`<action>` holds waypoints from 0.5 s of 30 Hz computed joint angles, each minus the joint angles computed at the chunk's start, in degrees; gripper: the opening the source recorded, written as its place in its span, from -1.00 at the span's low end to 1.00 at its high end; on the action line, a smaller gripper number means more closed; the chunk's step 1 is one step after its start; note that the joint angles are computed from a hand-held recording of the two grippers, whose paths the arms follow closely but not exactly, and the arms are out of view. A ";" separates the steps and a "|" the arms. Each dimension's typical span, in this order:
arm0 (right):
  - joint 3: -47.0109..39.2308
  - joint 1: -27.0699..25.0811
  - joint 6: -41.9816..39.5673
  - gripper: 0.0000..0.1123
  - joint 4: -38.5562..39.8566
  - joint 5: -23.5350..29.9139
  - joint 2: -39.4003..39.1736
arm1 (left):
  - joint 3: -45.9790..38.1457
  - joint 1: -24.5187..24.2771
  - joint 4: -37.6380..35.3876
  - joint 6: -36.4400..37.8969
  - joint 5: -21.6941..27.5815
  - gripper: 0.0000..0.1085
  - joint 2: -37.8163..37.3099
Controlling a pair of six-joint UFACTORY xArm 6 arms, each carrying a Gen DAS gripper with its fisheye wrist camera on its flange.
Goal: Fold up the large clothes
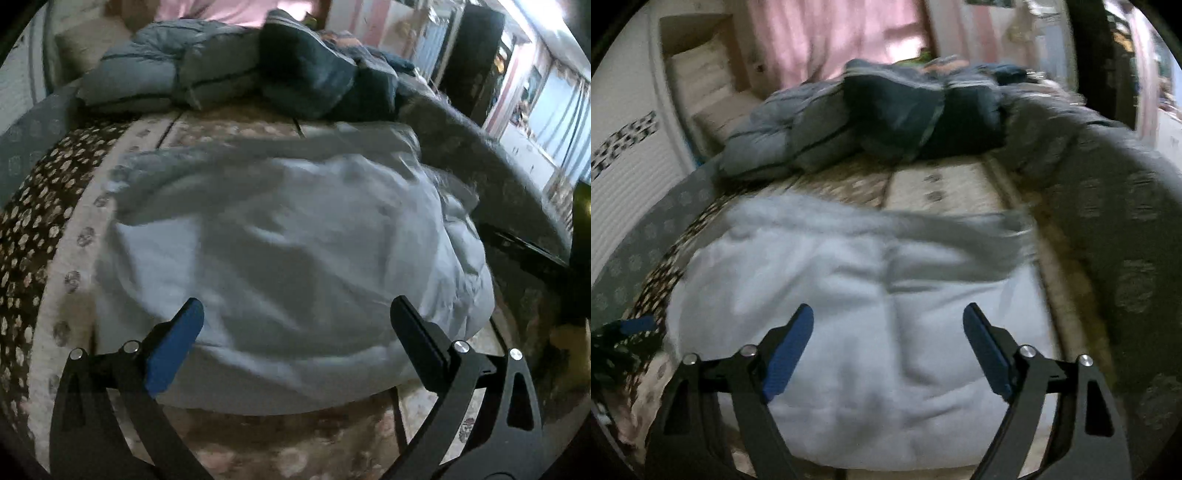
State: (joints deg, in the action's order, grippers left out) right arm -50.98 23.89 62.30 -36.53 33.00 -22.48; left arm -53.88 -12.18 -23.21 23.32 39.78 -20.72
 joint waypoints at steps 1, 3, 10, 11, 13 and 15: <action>-0.72 0.66 -0.08 -0.29 -0.06 0.29 1.28 | 0.42 -1.47 3.15 -2.18 -1.80 0.80 0.54; -3.11 0.74 -4.64 -0.69 6.29 -0.37 5.56 | -1.73 -3.17 7.45 -5.57 -1.79 0.20 4.51; -12.15 -3.34 -13.50 -0.84 15.83 -1.67 17.71 | -22.73 -2.60 11.32 -11.84 3.68 -0.20 23.84; -14.41 -4.53 -15.49 -0.86 18.24 -0.99 20.18 | -26.25 -2.38 12.60 -13.22 5.15 -0.42 26.96; -17.77 -6.08 -17.61 -0.94 20.48 0.57 23.81 | -35.78 -1.19 14.43 -16.94 11.70 -0.75 34.72; -21.30 -7.68 -21.50 -0.98 24.23 2.01 27.60 | -46.32 0.66 13.25 -18.96 19.63 -0.99 43.08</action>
State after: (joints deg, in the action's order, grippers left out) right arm -72.28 16.21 40.80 -12.31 35.00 5.12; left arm -100.21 -11.52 -9.96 4.36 59.41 22.36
